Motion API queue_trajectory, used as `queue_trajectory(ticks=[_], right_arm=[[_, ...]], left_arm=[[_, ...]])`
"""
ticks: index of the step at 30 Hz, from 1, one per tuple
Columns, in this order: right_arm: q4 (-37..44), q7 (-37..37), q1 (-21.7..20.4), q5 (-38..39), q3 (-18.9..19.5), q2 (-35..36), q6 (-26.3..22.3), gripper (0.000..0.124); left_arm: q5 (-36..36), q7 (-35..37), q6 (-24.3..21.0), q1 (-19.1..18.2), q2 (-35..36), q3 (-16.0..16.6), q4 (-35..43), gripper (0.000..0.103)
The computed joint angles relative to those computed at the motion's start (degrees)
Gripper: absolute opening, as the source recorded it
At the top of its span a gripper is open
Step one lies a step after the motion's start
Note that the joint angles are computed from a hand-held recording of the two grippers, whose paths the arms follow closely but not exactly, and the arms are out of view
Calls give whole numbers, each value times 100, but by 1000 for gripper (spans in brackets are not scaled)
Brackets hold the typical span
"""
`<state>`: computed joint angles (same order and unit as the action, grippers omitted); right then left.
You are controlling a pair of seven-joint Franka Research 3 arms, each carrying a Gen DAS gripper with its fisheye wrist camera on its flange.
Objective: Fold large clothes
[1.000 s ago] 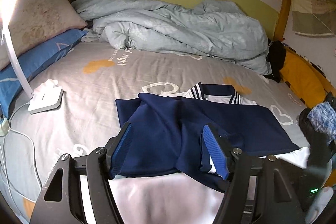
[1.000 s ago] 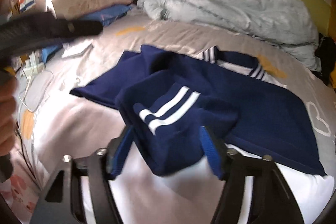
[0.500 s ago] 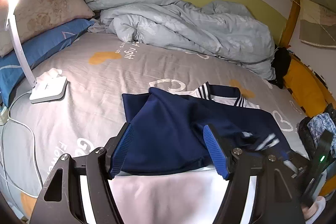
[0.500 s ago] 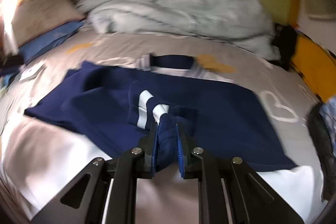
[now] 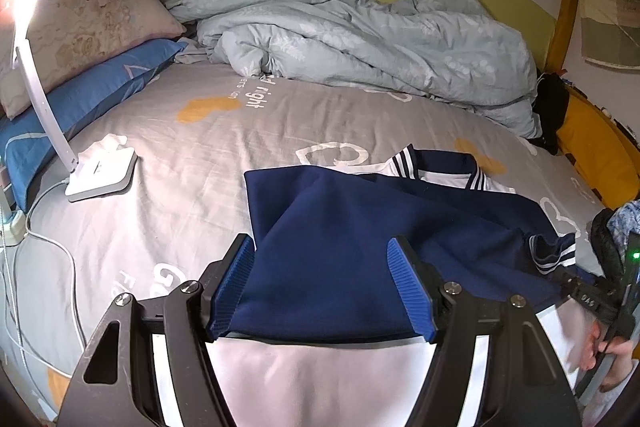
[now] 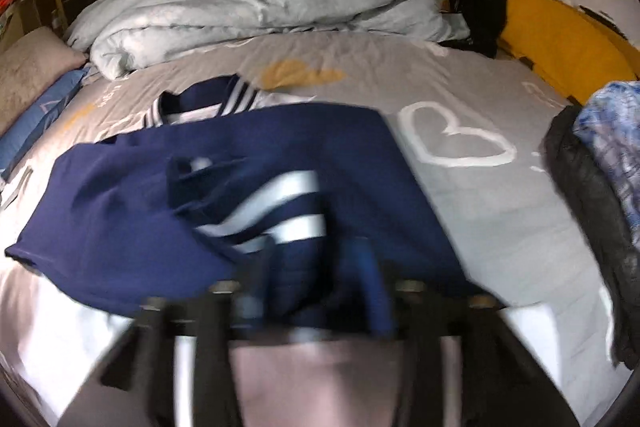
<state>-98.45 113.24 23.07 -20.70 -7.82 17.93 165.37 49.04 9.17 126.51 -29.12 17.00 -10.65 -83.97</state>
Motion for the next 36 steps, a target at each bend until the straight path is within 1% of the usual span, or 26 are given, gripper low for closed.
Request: queue_trajectory(ticks=[1, 3, 4, 6, 7, 9, 11, 13, 15, 17, 18, 20, 22, 23, 25, 27, 28, 29, 30, 33, 34, 36], right_arm=[[-10, -84, -49, 37, 31, 6, 69, 58], [-12, -545, -232, 308, 247, -5, 68, 63], [52, -1028, -409, 596, 482, 18, -33, 65], [138, -1744, -530, 910, 704, 47, -146, 66], [99, -1874, -469, 907, 662, 19, -113, 68], [139, -2296, -412, 957, 702, 41, -63, 71], [229, -2731, -329, 994, 748, 83, -143, 73], [375, -2869, -126, 831, 634, 163, -311, 73], [610, -2714, 240, 317, 345, 306, -618, 73], [880, -2245, 615, -391, -22, 500, -911, 73], [986, -2092, 697, -618, -96, 577, -1041, 73], [1252, -2058, 697, -792, -71, 734, -1420, 73], [1379, -1686, 766, -1153, -216, 821, -1499, 73], [1401, -1498, 753, -1281, -260, 828, -1450, 73], [1339, -1189, 573, -1243, -240, 728, -1201, 73], [1225, -658, 487, -1329, -366, 576, -928, 73], [1234, -384, 490, -1468, -463, 550, -880, 73], [1256, -66, 518, -1679, -596, 522, -901, 73], [1306, 123, 502, -1817, -639, 517, -989, 73], [1461, 179, 186, -1690, -468, 523, -1320, 73], [1422, 192, 74, -1615, -410, 490, -1315, 73], [1139, -52, -240, -1210, -149, 314, -1021, 73]], left_arm=[[-11, 9, 0, 0, 16, -3, 15, 68], [-46, 67, 10, 6, 51, -5, 47, 68], [-60, 98, 9, 4, 70, -4, 65, 68], [-87, 168, -15, -10, 128, 2, 131, 68], [-103, 205, -25, -17, 153, 6, 155, 68], [-135, 269, -38, -31, 195, 16, 199, 68], [-163, 319, -52, -47, 226, 27, 232, 68], [-176, 336, -56, -61, 238, 42, 242, 68], [-195, 350, -45, -65, 240, 50, 240, 68], [-209, 358, -20, -57, 225, 57, 216, 68], [-215, 367, -13, -56, 227, 57, 217, 68], [-225, 383, -6, -57, 227, 57, 218, 68], [-227, 389, 8, -63, 228, 55, 215, 68], [-231, 398, 18, -64, 228, 54, 214, 68], [-235, 403, 38, -63, 225, 56, 208, 68], [-234, 396, 67, -61, 215, 57, 186, 68], [-231, 388, 73, -61, 212, 59, 178, 68], [-230, 385, 59, -64, 215, 59, 183, 68], [-240, 389, 36, -64, 225, 60, 199, 68], [-273, 389, -3, -64, 242, 60, 225, 68], [-277, 390, -2, -62, 241, 62, 225, 68], [-266, 395, 1, -64, 241, 65, 223, 68]])
